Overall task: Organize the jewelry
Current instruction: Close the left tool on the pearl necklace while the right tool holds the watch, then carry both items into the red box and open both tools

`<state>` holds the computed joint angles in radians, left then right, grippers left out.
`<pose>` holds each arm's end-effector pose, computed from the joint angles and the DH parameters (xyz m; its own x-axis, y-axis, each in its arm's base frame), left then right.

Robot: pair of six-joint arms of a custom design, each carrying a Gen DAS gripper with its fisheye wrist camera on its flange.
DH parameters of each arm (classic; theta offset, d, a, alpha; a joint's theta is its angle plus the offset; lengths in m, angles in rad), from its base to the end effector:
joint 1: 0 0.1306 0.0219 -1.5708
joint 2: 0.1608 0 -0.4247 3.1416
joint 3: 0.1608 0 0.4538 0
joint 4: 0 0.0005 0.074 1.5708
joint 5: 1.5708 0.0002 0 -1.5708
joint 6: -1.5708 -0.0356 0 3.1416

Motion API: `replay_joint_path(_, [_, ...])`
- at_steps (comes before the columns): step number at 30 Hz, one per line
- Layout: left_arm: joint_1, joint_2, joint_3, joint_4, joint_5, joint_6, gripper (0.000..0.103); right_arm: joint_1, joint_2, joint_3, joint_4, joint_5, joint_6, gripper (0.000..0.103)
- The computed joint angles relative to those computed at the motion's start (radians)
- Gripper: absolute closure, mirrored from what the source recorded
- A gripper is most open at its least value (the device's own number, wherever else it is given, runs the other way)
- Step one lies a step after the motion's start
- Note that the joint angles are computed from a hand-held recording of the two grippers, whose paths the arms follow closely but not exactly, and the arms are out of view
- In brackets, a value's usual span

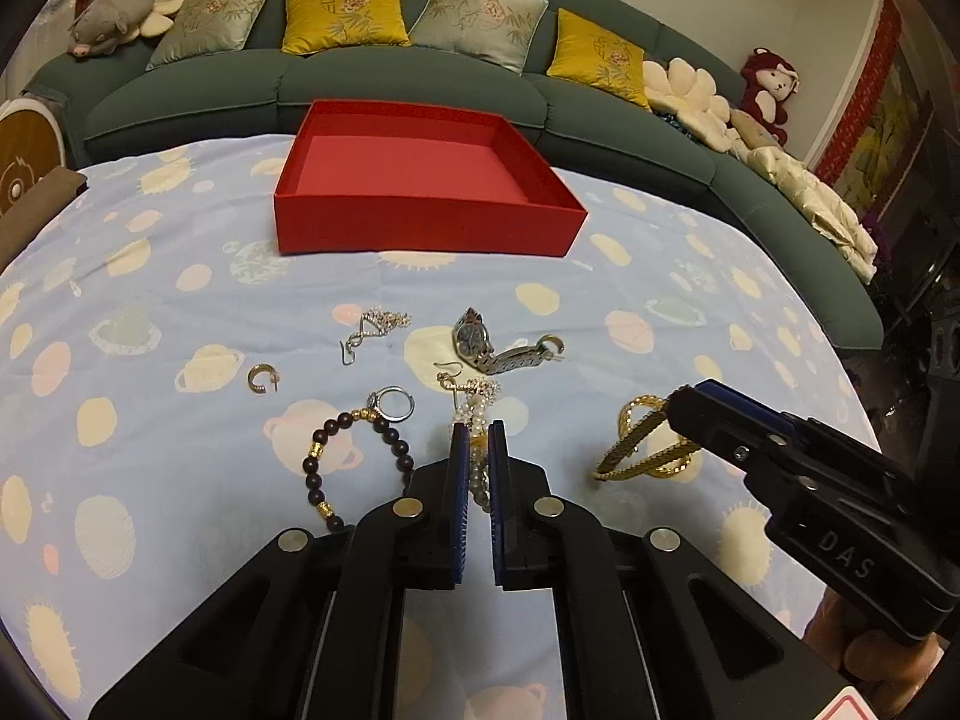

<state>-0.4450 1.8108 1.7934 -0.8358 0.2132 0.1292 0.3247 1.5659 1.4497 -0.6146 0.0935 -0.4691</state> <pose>0.6399 -0.3140 0.4317 -0.7447 0.2157 -0.6316 0.4541 0.8572 -0.2428 0.5888 0.1942 0.4243 -0.6781 0.2467 -0.6924 0.0615 0.9577 0.2810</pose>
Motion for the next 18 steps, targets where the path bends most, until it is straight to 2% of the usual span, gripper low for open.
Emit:
replay_joint_path(11, [0.026,-0.014,0.001,-0.011,0.001,-0.003,0.100,-0.002,0.000,0.007,-0.006,0.008,-0.006,0.081])
replay_joint_path(14, [0.033,0.003,0.054,-0.037,0.014,-0.009,0.100,-0.011,0.016,0.051,-0.017,-0.022,0.001,0.081])
replay_joint_path(18, [0.038,0.057,0.184,-0.061,-0.004,-0.039,0.100,-0.025,0.067,0.165,-0.042,-0.025,0.070,0.081])
